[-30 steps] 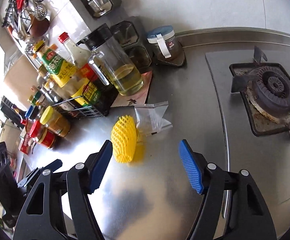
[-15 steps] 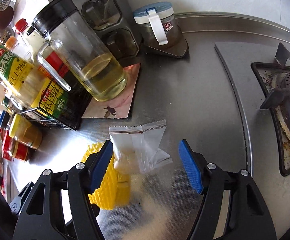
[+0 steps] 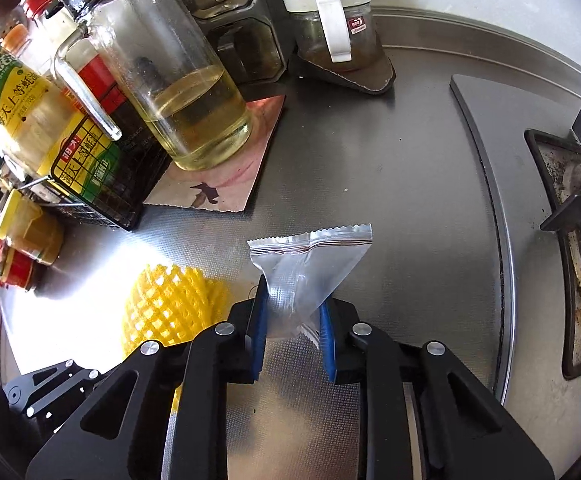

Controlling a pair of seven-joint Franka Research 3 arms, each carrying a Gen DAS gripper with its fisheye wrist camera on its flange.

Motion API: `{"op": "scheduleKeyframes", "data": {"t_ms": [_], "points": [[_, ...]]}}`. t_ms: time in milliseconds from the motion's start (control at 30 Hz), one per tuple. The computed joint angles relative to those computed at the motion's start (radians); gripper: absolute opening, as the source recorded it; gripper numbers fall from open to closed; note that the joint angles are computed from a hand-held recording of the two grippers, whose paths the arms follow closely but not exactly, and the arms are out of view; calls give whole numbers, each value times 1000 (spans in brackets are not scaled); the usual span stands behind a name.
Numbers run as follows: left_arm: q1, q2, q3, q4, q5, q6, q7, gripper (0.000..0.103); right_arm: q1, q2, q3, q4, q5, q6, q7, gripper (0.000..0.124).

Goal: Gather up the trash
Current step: 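Grasp the yellow foam net with the left gripper while the right grasps the zip bag, then lower foam net and zip bag into the bin and open both grippers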

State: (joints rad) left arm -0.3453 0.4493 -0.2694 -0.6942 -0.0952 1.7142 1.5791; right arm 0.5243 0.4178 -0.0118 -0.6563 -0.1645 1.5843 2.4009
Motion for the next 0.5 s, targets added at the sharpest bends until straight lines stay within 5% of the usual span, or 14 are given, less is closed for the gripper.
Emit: {"op": "scheduleKeyframes", "data": {"t_ms": [300,500], "points": [[34,-183,-1,-236,6,123,56,8,9,-212,46,-275,-69,125,39,23],[60,-329,3,-371,-17,185,93,9,40,-288,102,-286,-182,78,38,23]]}}
